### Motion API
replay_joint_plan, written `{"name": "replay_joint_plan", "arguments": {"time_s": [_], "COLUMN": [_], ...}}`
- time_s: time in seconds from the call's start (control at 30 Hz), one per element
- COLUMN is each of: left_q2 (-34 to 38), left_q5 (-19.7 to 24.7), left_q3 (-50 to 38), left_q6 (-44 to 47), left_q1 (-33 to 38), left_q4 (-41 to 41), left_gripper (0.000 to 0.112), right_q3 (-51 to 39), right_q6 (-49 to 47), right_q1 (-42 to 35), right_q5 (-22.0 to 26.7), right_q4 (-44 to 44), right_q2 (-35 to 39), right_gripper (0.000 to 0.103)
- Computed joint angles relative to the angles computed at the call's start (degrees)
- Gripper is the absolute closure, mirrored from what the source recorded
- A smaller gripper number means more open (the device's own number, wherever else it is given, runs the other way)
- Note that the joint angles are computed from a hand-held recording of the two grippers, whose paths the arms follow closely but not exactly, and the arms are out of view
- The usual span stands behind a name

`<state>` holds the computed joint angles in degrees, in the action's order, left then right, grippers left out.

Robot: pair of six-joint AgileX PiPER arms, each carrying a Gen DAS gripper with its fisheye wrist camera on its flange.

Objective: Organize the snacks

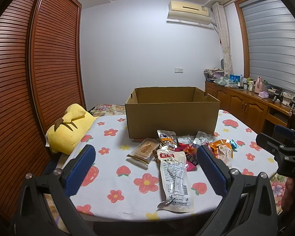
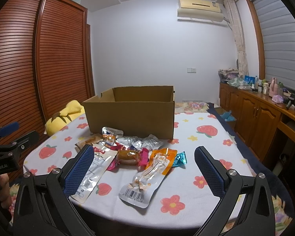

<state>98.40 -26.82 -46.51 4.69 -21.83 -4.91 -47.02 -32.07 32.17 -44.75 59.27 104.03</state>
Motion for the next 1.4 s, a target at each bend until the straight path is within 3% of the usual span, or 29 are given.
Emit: {"name": "replay_joint_plan", "arguments": {"time_s": [1.4], "left_q2": [-2.09], "left_q5": [2.40], "left_q3": [-0.47], "left_q6": [1.26], "left_q1": [-0.57], "left_q4": [-0.67], "left_gripper": [0.009], "right_q3": [-0.36], "right_q6": [-1.23], "right_q1": [0.43], "right_q5": [-0.25], "right_q4": [1.11], "right_q2": [-0.69], "right_gripper": [0.000]}}
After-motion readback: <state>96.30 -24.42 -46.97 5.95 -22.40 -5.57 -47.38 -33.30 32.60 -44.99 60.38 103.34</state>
